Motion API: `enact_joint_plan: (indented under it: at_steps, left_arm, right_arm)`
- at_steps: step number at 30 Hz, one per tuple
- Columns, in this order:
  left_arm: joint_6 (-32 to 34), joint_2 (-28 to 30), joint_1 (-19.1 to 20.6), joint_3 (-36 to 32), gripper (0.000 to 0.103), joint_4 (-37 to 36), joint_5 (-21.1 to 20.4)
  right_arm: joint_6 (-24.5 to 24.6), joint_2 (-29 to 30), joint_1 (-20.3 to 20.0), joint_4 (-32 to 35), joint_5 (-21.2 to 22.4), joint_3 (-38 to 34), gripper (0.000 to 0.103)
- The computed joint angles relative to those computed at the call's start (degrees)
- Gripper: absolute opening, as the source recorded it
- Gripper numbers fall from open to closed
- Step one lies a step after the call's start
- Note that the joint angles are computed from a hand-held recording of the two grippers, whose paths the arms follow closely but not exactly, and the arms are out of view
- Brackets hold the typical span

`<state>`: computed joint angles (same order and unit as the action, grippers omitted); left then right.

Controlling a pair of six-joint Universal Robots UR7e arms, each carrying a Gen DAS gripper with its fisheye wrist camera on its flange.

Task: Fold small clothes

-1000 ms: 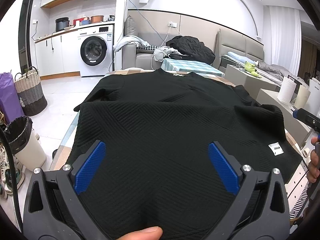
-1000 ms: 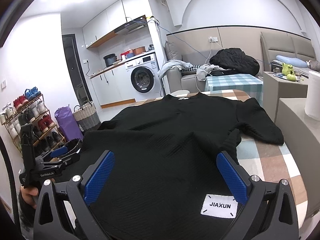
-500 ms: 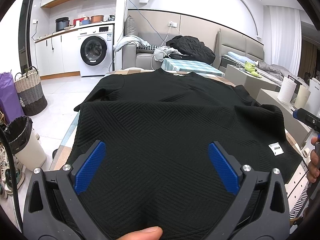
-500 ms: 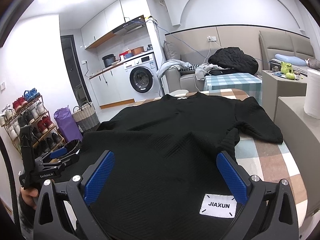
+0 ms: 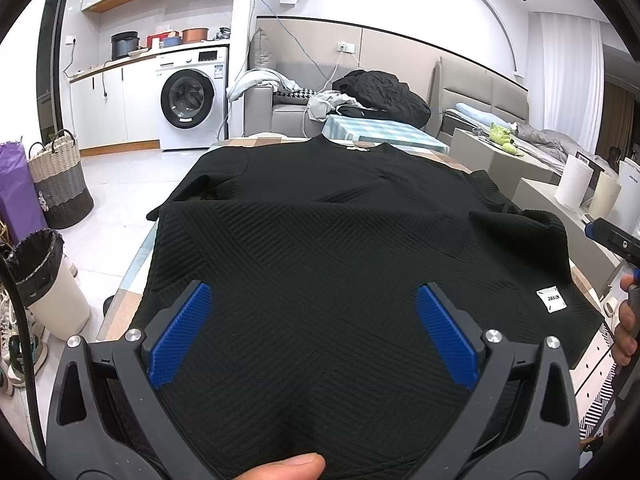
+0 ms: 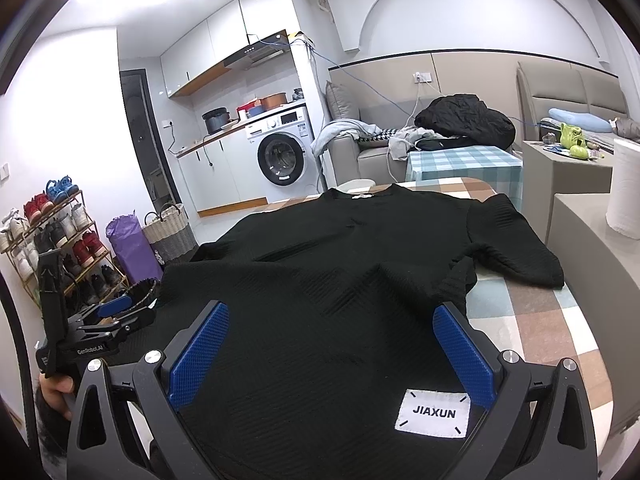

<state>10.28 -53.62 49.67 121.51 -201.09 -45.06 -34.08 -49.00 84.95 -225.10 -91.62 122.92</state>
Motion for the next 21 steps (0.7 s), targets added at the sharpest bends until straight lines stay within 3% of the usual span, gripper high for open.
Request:
enact_joint_plan:
  at_steps: [8,11,21]
  left_arm:
    - [0.26,-0.24,0.33,-0.50,0.102,1.08,-0.35]
    - [-0.37,-0.32,0.53,-1.18,0.102,2.66,0.06]
    - [1.57,-0.63,0.98,-4.03,0.102,4.86,1.46]
  right_arm:
    - [-0.23,-0.73,0.24,0.45,-0.65,0.28,0.103]
    - [-1.30,0.45,1.69,-0.84,-5.90,-1.24,0.103]
    - [2.72,-1.56,2.59,3.48,-9.15,-3.62,0.103]
